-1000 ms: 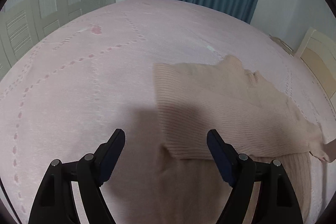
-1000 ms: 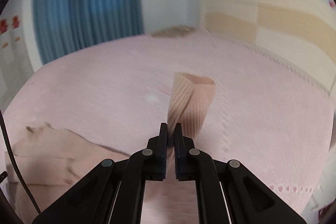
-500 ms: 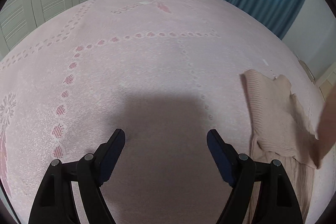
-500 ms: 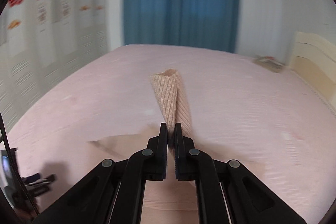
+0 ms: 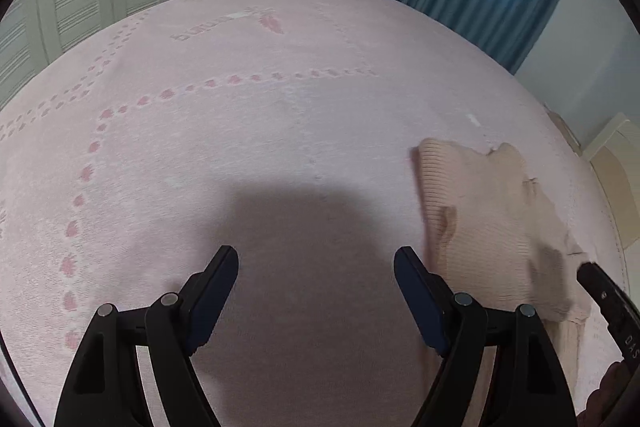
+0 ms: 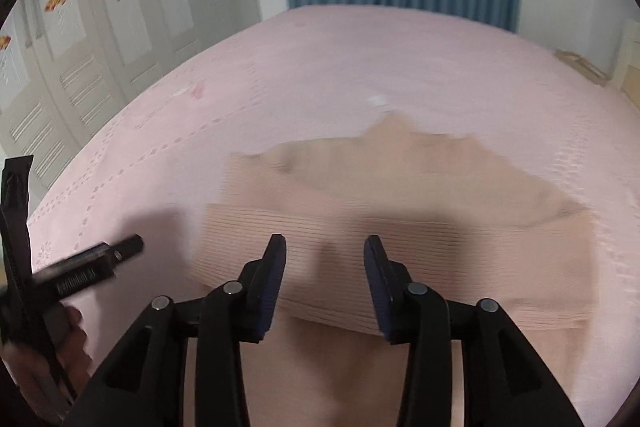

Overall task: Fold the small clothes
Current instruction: 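Fold the held sleeve across the sweater body and release with the right gripper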

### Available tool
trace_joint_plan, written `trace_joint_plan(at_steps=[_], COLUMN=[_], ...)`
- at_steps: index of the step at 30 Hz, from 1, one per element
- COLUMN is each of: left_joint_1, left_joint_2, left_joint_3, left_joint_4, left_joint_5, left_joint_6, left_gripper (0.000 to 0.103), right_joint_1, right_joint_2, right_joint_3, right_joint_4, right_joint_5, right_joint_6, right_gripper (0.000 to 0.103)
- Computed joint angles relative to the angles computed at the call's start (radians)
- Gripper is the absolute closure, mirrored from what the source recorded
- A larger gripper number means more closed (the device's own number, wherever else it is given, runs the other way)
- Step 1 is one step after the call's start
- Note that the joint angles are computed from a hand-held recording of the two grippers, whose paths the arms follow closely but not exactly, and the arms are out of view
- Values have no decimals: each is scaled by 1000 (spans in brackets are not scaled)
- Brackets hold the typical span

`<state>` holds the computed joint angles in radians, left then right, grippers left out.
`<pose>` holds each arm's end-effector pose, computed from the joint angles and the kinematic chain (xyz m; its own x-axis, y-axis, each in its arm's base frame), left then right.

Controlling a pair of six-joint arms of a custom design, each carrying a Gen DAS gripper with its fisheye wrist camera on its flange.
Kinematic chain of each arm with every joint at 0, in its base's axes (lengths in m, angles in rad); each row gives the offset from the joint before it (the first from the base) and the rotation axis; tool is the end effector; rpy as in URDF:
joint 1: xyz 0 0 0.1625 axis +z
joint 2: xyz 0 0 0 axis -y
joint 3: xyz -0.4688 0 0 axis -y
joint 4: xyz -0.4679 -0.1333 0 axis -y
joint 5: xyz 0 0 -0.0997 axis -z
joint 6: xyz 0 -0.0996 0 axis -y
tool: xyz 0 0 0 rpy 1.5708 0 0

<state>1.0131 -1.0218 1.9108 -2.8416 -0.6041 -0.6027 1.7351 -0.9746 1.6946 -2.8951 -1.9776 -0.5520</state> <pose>-0.1630 -0.6681 0.1838 -0.8091 -0.4130 -0.4180 0.0394 0.6716 -0.7399 0.2151 -0.7236 0.2233 -0.7322 -0.3648 0.5752 -0.6090 0.7288 -0.3131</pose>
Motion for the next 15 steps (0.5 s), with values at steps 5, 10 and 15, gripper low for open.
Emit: trace_joint_plan(at_steps=[5, 10, 15], left_joint_1=[-19, -37, -36], left_joint_2=[62, 128, 160], left_joint_3=[-47, -100, -142], left_joint_4=[-44, -35, -9], left_joint_5=[-10, 59, 58], left_joint_6=[55, 92, 62], left_gripper=[24, 24, 24], right_joint_1=[-92, -171, -217], right_joint_2=[-79, -114, -102], right_joint_3=[16, 29, 3], right_joint_4=[-7, -4, 27], right_joint_5=[-20, -73, -79], right_joint_6=[-24, -41, -2], right_gripper=[51, 51, 51])
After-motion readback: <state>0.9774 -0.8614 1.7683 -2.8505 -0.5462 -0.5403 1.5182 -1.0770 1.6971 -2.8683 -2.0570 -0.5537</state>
